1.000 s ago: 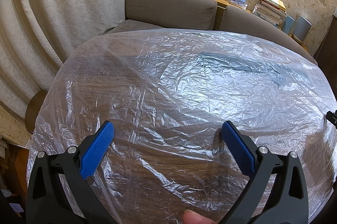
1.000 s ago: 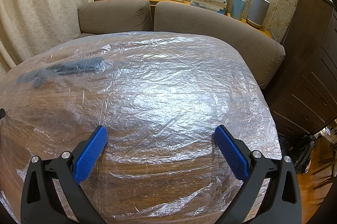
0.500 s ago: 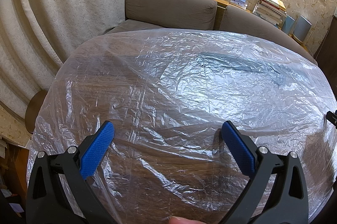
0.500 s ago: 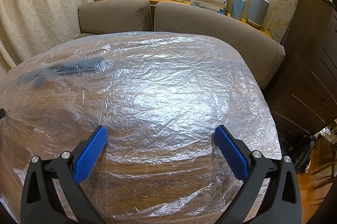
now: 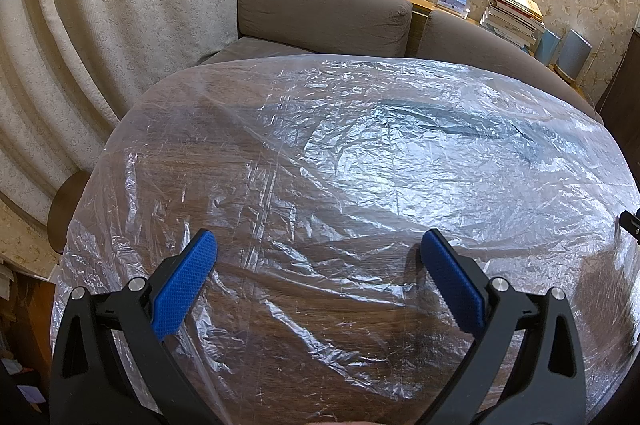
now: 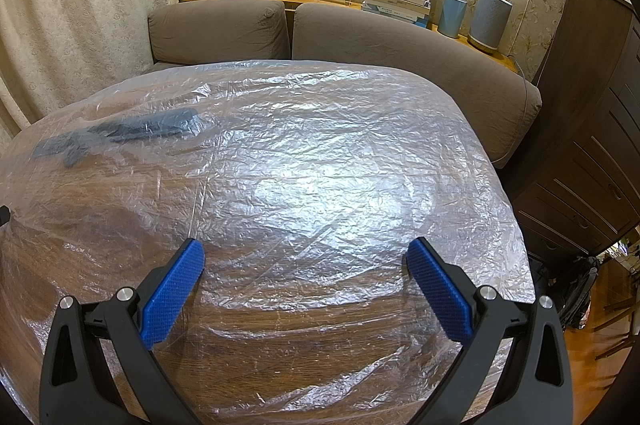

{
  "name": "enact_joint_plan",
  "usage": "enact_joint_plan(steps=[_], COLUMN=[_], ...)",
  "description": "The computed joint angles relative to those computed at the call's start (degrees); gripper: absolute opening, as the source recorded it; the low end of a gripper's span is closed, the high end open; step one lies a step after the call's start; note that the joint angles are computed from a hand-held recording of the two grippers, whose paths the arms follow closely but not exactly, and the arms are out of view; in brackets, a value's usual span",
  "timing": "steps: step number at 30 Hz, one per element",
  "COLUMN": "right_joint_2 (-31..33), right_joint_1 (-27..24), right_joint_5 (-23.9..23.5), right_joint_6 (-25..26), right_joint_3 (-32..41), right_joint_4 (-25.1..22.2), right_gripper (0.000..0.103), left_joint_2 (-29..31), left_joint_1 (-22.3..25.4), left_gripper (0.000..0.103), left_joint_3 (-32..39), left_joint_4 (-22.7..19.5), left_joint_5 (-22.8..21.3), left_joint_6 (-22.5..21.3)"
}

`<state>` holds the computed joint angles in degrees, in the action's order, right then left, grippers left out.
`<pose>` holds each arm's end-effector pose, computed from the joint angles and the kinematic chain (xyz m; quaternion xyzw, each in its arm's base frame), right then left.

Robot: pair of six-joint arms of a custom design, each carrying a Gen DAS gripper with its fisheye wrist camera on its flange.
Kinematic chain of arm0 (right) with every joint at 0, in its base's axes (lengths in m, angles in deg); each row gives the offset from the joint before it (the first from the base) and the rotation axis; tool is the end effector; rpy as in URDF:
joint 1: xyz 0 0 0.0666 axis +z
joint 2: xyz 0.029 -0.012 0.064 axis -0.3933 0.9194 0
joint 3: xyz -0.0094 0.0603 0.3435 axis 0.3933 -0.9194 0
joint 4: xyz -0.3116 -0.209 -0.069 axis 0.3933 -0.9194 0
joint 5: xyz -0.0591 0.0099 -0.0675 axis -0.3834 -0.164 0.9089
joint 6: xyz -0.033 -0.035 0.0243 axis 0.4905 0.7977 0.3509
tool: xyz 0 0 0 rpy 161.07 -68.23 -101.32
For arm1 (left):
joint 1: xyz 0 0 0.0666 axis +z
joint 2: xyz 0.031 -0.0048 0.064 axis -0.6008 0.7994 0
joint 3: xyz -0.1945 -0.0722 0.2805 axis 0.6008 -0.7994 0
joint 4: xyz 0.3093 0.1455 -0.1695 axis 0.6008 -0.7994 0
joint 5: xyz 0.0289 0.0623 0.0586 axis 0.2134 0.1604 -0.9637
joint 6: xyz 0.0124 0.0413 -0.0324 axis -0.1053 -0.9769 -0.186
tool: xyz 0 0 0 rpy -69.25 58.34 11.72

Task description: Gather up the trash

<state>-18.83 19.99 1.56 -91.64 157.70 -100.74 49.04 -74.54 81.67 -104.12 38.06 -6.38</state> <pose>0.2447 0.2012 0.4054 0.2497 0.9187 -0.0882 0.2930 0.4285 -0.3246 0.4117 0.1893 0.9353 -0.0642 0.2918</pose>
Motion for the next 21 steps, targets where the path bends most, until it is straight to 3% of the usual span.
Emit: enact_joint_plan(steps=[21], right_joint_2=[0.00], right_joint_1=[-0.43], right_joint_5=[-0.13], right_joint_6=[1.05], right_joint_3=[0.07], right_joint_4=[0.45], right_gripper=[0.099], left_joint_2=[0.75], left_joint_1=[0.00], left_gripper=[0.102], left_joint_3=[-0.13], left_joint_4=[1.01], left_joint_5=[0.91], left_joint_6=[-1.40])
